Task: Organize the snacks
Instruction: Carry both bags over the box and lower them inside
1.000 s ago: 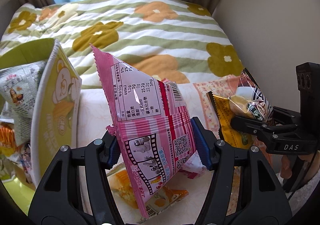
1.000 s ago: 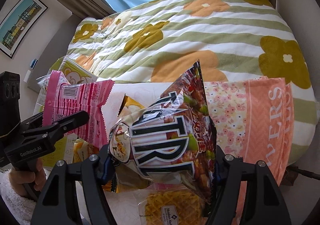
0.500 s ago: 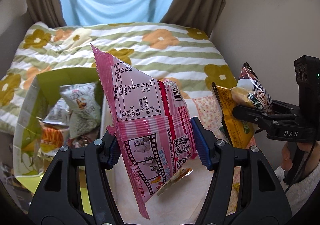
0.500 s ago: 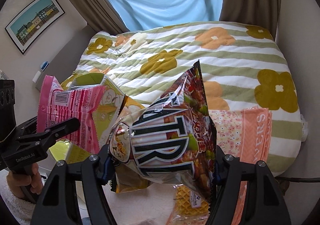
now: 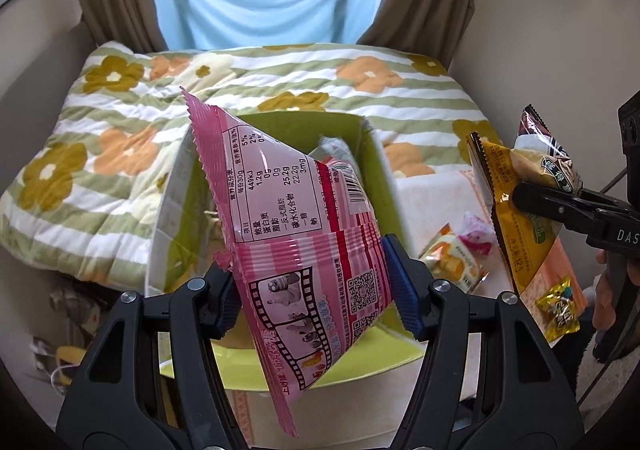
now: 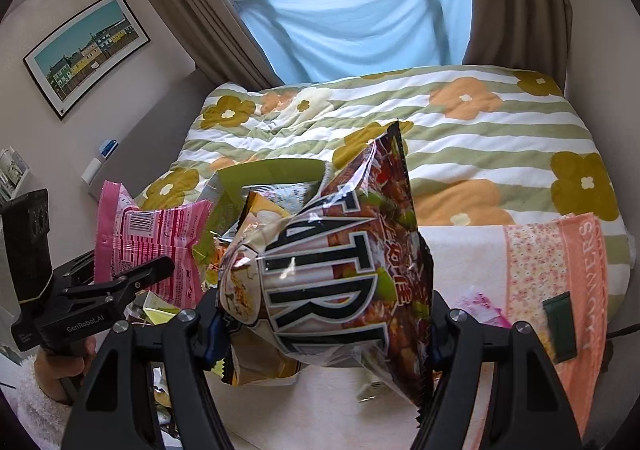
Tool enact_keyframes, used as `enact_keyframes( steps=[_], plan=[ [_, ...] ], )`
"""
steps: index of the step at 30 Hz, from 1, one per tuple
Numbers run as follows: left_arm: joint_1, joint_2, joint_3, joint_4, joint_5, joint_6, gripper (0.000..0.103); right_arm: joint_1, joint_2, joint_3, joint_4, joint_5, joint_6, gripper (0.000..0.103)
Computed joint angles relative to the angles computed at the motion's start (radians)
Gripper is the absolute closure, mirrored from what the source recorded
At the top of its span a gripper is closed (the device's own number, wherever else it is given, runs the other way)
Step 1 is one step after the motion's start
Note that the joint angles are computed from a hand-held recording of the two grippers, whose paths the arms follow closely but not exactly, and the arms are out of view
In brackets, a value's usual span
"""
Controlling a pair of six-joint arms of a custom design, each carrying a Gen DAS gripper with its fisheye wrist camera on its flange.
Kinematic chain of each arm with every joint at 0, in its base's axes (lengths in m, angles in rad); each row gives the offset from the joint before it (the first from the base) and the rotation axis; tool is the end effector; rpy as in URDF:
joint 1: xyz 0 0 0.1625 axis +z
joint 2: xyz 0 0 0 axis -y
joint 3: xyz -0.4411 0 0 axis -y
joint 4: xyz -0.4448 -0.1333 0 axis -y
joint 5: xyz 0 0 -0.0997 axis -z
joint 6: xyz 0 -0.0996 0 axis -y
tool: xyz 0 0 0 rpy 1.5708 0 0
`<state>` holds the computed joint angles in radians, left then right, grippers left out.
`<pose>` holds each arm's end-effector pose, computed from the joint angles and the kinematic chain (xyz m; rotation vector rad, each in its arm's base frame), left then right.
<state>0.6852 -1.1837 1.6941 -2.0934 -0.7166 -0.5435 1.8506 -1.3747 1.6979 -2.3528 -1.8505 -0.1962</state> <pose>-0.3754 -0.5759 0.2895 0.4028 2.3709 -0.7283 0.2783 -0.5854 0.4122 0.5723 -2.7504 0.6716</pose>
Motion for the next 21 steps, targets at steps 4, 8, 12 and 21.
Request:
enact_keyframes(
  steps=[4, 8, 12, 21],
  plan=[
    [0.043, -0.072, 0.050, 0.007, -0.039, 0.031, 0.043, 0.044, 0.033, 0.041, -0.055, -0.044, 0.066, 0.034],
    [0.075, -0.107, 0.076, 0.020, -0.060, 0.065, 0.043, 0.082, 0.065, 0.061, -0.095, -0.112, 0.114, 0.034],
    [0.097, -0.095, 0.075, 0.055, -0.076, 0.083, 0.043, 0.097, 0.075, 0.071, -0.081, -0.116, 0.165, 0.034],
    [0.105, -0.067, 0.086, 0.095, -0.054, 0.046, 0.043, 0.109, 0.107, 0.072, -0.089, -0.165, 0.123, 0.034]
  ],
)
